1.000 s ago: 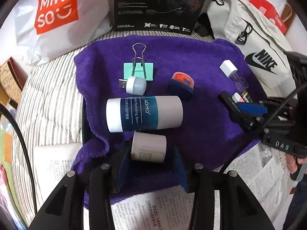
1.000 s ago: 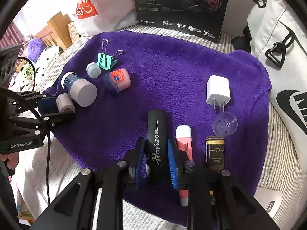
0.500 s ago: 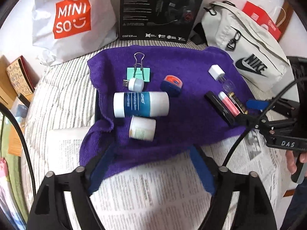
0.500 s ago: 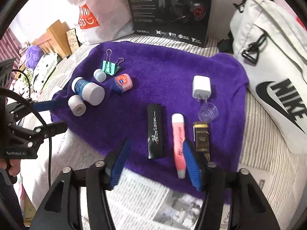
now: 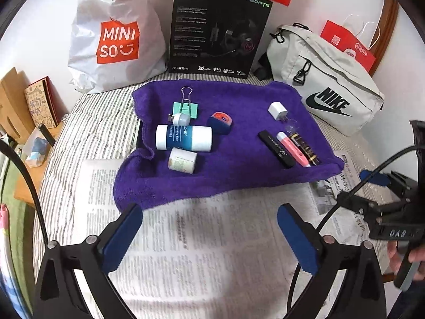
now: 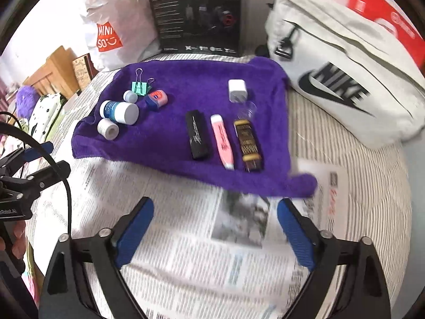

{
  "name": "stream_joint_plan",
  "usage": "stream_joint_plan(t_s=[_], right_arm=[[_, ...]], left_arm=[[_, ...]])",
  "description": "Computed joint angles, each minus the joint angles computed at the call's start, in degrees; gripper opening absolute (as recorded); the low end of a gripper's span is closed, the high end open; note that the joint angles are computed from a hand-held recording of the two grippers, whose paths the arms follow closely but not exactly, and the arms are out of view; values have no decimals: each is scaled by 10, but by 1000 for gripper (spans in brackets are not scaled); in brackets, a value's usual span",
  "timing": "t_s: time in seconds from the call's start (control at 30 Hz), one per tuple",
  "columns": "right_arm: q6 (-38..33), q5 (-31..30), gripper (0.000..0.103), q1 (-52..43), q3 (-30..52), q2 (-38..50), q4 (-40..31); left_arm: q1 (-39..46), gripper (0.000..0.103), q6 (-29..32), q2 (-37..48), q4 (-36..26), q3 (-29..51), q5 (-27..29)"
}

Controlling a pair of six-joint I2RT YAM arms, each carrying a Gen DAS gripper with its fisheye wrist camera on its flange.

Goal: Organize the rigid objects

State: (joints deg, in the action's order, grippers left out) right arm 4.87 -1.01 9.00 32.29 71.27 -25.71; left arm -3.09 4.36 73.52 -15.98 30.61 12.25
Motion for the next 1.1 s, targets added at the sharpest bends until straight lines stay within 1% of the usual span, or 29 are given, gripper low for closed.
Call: stream_joint_plan(t_s=[0.03, 0.1, 0.17, 0.23, 0.4, 0.53, 0.57, 0.63, 0.77, 1.1], right_arm=[[7, 3, 101, 0, -8, -20, -12], [13, 8, 102, 0, -18, -52, -31], [27, 16, 102, 2, -24, -84, -54], [38, 20, 103, 1, -29, -120, -78], [60, 47, 103, 15, -23, -206, -147], [75, 45, 103, 21, -14, -256, -195], [80, 52, 103, 31, -13, -268, -206], [94, 65, 103, 49, -10, -282, -221], [111, 64, 103, 56, -14, -303, -239], [124, 74, 103, 68, -19, -336, -270]], left_arm=[[-13, 103, -11, -11, -16, 0, -15], [-35, 103, -26, -30, -36, -2, -36], [-65, 103, -39, -66, -55, -13, -65], [-84, 103, -53, -98, -75, -21, -80], [-99, 103, -78, -164, -124, -32, -80], [-97, 103, -83, -211, -162, -34, -88], [-94, 103, -85, -224, -173, -33, -89], [-87, 103, -83, -245, -193, -30, -84], [-82, 103, -76, -276, -217, -31, -85], [-92, 103, -77, -316, -251, -35, -94]])
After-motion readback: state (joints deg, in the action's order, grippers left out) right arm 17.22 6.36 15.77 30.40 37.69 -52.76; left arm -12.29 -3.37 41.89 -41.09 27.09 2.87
